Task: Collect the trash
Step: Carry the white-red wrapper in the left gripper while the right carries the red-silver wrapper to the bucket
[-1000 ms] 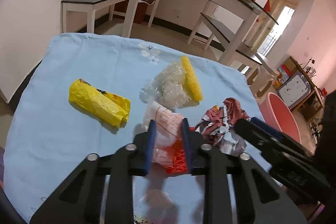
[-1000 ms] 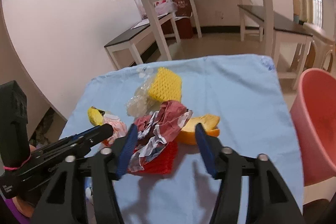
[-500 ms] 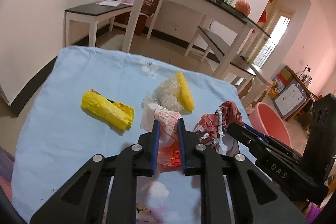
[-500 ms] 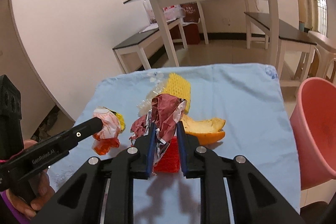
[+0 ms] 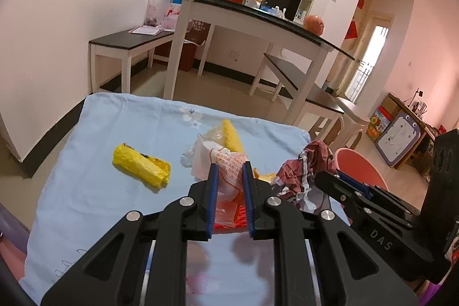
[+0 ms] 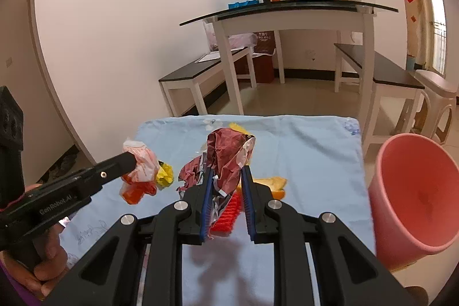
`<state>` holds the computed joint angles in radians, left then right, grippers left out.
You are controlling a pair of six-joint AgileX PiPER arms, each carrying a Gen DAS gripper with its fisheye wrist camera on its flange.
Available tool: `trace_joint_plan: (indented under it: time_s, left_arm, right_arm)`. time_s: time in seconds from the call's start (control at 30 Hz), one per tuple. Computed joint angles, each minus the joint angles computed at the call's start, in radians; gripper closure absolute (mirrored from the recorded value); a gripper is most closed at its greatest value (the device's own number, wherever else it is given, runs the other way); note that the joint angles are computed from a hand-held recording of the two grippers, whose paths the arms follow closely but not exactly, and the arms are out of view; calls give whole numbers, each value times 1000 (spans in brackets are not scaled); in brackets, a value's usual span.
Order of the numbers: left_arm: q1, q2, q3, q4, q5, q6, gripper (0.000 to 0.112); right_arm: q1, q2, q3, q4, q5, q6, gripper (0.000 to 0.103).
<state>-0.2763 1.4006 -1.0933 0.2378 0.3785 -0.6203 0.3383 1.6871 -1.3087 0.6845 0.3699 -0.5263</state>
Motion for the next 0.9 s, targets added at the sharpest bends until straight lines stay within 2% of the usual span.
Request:
trace_joint_plan:
  time_s: [0.2,0.57,0.9]
  left_arm:
    - [-51,24,-32,62,11,-66,96]
    - [-134,117,-144,96,23,-112,96]
    - [-213,237,-311,52,41,-56,96]
  right_arm:
    - [-51,-34,37,30,-10,-31,84]
    - [-193,-59,76,181,2,-179,84]
    - [-395,-62,83,318,47,-302,84]
